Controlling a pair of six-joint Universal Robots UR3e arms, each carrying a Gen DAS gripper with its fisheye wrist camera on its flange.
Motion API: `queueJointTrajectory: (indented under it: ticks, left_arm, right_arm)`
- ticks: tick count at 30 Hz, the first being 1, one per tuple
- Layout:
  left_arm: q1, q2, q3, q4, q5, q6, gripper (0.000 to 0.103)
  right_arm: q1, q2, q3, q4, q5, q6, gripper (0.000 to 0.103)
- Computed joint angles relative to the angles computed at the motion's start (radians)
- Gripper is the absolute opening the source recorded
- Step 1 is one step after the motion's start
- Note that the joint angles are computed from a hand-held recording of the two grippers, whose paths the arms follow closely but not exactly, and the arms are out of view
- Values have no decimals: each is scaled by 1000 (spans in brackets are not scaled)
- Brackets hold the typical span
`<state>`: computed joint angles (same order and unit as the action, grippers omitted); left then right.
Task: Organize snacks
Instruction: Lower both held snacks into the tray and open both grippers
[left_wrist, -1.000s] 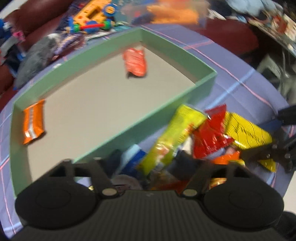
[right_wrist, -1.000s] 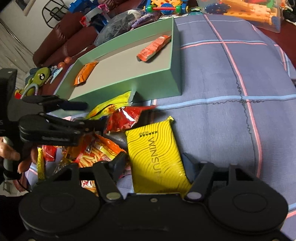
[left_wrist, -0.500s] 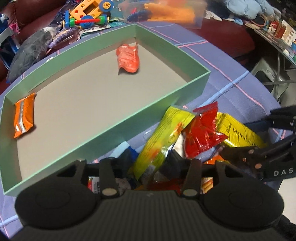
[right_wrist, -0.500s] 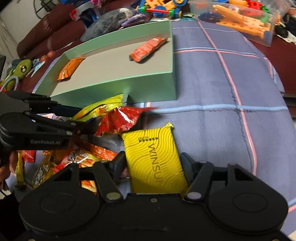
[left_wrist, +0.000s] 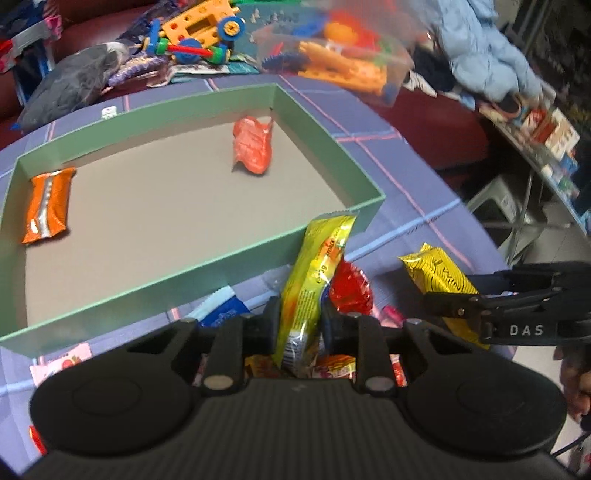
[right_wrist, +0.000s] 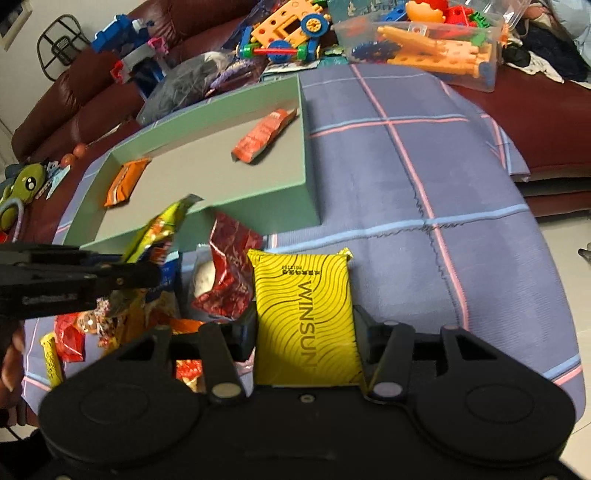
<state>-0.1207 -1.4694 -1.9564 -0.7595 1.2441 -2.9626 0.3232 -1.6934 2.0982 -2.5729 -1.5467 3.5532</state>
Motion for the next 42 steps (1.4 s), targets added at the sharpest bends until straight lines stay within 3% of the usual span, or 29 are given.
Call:
queueJointTrajectory:
  ticks: [7,13,21,29,33,34,36,37,38,42]
  left_arm:
    - [132,101,0,-37,-71,-27,22]
    - [209,17,103,-27,-75,-82,22]
    - [148,-223,249,37,-21,-175,22]
    - [73,-399,374,56,1,-235,22]
    - [44,-453,421,60,11,-272,24]
    - [38,-461,428,60,16,-282,29]
    - [40,-461,425,60,-2,-281,51]
    - [45,-457,420,58,-6,-280,74]
    - [43,-451,410,69,5,-288,88]
    - [48,-416,375,85,30,-290,94]
  right_arm:
    - [18,33,-98,-1,-16,14,51]
    - [22,181,-274,-36,-29,4,51]
    - [33,439,-540,-24,-51,-9,51]
    - [8,561,-638,-22,-31,-8,51]
    - [-9,584,-663,-29,-8,-1,59]
    - [-16,579,-658,-37,4,7,68]
    - [-18,567,-639,-69,4,25,86]
    - [-17,562,-629,-86,-2,25,92]
    - [-15,554,-618,-101,-6,24,94]
    - [-10,535,-595,-116,-7,32,103]
